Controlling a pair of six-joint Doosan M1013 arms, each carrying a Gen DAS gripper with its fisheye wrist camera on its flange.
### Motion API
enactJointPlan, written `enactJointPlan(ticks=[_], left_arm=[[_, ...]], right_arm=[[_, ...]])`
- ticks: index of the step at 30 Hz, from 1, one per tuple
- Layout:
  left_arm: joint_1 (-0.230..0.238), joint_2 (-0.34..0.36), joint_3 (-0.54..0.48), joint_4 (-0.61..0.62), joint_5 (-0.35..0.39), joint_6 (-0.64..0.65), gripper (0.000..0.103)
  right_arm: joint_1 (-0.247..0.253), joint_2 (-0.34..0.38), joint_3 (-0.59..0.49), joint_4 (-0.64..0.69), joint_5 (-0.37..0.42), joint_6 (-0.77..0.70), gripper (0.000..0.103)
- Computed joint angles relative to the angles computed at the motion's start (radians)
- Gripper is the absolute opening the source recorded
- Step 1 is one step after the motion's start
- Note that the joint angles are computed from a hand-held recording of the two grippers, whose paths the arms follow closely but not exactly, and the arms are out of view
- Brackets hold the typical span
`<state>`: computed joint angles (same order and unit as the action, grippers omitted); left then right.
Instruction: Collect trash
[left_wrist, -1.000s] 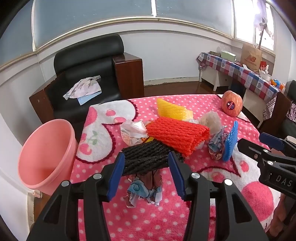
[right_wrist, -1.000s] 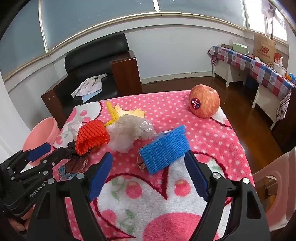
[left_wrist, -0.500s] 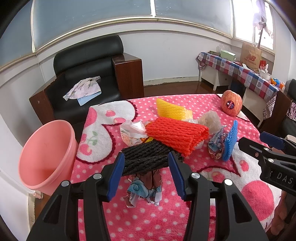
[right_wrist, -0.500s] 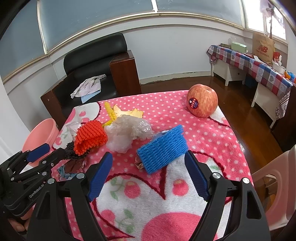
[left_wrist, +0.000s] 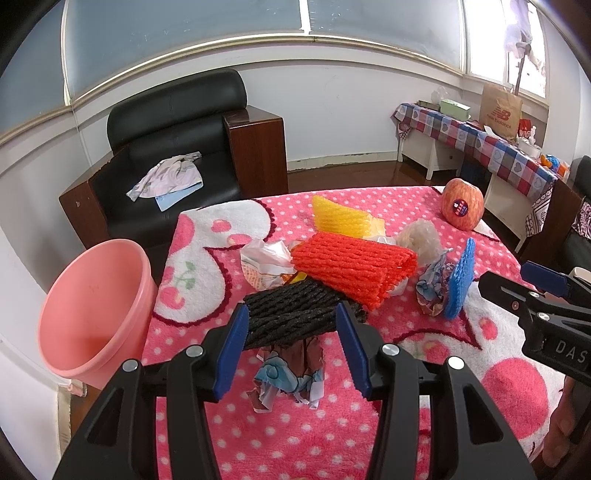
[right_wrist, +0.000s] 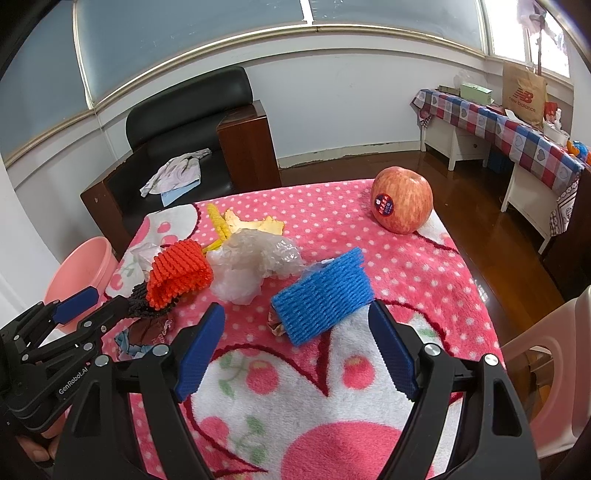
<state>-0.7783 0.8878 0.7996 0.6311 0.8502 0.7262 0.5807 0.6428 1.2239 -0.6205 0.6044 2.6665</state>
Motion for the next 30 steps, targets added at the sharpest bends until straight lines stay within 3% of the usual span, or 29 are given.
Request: enactJointPlan(ticks=[30], left_arm=[[0.007,-0.009,0.016,-0.020,0.001,0.032,0.049]], right_arm=[[-0.006,-0.007,0.023,0.003,0.001,0.033,0.080]])
